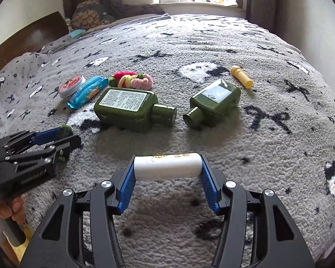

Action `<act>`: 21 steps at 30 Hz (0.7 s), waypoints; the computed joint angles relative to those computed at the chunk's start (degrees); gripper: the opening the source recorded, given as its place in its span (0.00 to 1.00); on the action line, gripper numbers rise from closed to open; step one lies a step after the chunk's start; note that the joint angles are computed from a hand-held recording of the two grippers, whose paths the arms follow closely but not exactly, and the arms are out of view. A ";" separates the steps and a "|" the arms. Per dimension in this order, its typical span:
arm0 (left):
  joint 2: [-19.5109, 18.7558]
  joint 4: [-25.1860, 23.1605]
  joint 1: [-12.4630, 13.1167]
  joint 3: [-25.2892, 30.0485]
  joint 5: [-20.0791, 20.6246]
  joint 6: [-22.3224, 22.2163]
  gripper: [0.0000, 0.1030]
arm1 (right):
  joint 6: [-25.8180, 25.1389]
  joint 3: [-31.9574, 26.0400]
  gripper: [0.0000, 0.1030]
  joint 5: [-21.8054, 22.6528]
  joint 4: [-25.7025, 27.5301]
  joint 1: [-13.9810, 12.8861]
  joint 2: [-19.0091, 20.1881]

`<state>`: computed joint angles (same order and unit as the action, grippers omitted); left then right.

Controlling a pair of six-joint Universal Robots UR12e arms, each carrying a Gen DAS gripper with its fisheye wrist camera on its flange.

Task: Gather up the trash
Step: 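Grasp the black thread spool with the left tool while the right tool grasps the white tube, then carry the spool and white tube down over the bin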

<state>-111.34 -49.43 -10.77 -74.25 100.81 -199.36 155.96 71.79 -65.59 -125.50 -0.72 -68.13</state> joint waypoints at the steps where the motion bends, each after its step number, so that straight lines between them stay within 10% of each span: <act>1: -0.01 -0.20 -0.09 0.03 0.27 0.03 0.33 | -0.15 0.18 0.53 0.13 -0.13 -0.19 -0.16; 21: 6.41 6.88 -7.27 -4.09 7.00 3.29 0.24 | -3.07 9.39 0.53 7.54 -8.71 -5.24 -10.15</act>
